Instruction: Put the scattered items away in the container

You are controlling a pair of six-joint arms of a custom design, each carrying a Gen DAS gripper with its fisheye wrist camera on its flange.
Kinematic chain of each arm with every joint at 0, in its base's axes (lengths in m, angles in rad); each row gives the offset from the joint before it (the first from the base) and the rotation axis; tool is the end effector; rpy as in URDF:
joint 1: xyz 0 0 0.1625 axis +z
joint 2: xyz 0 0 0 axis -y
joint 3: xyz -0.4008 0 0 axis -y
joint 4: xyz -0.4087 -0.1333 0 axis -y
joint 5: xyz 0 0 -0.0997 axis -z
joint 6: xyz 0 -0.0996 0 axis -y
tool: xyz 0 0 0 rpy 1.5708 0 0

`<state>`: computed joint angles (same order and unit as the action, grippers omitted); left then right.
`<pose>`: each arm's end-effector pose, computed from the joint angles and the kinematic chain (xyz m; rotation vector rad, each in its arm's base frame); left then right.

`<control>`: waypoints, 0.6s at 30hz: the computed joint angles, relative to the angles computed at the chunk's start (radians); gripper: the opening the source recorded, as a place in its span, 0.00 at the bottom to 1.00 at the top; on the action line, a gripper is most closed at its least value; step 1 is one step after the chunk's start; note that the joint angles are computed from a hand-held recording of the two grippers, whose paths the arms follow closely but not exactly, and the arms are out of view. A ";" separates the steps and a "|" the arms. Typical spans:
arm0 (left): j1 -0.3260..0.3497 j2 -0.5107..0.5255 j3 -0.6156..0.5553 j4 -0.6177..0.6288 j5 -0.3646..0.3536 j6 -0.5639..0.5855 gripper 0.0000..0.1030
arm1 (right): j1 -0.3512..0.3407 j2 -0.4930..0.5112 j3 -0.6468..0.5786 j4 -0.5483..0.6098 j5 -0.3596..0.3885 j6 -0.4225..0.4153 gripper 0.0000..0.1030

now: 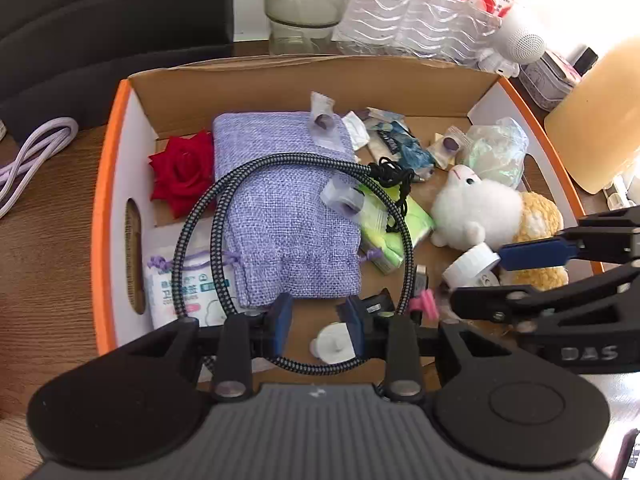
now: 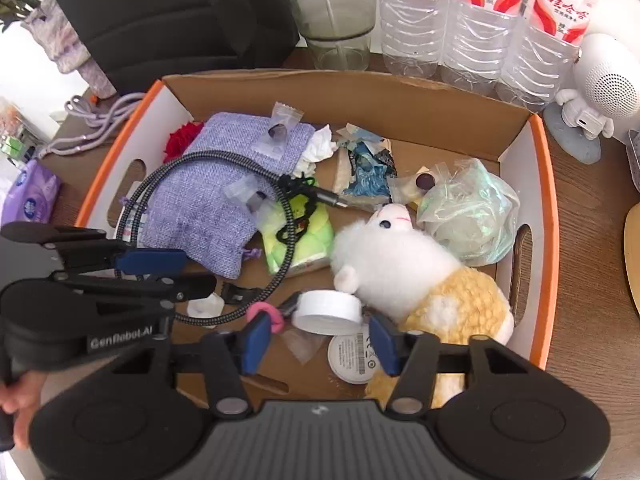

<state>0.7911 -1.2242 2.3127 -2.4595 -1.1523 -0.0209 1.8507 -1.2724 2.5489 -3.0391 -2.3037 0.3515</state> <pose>-0.1614 -0.4104 0.0684 1.0456 2.4684 0.0256 0.1603 -0.3164 0.1008 -0.1783 -2.4483 0.5166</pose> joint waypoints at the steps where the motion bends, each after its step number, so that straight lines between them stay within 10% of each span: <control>1: 0.007 -0.005 -0.004 0.004 -0.005 -0.005 0.32 | 0.000 -0.016 0.004 0.003 0.013 0.004 0.55; 11: -0.079 -0.135 0.012 0.030 -0.030 -0.021 0.69 | 0.083 -0.179 0.018 0.220 -0.027 0.143 0.61; 18: -0.089 -0.159 0.039 0.088 0.005 -0.092 0.71 | 0.061 -0.181 0.070 0.231 -0.049 0.243 0.58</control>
<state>0.7025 -1.3834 2.3518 -2.3713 -1.1472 -0.1125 1.9119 -1.4535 2.6191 -2.8081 -2.3525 0.5940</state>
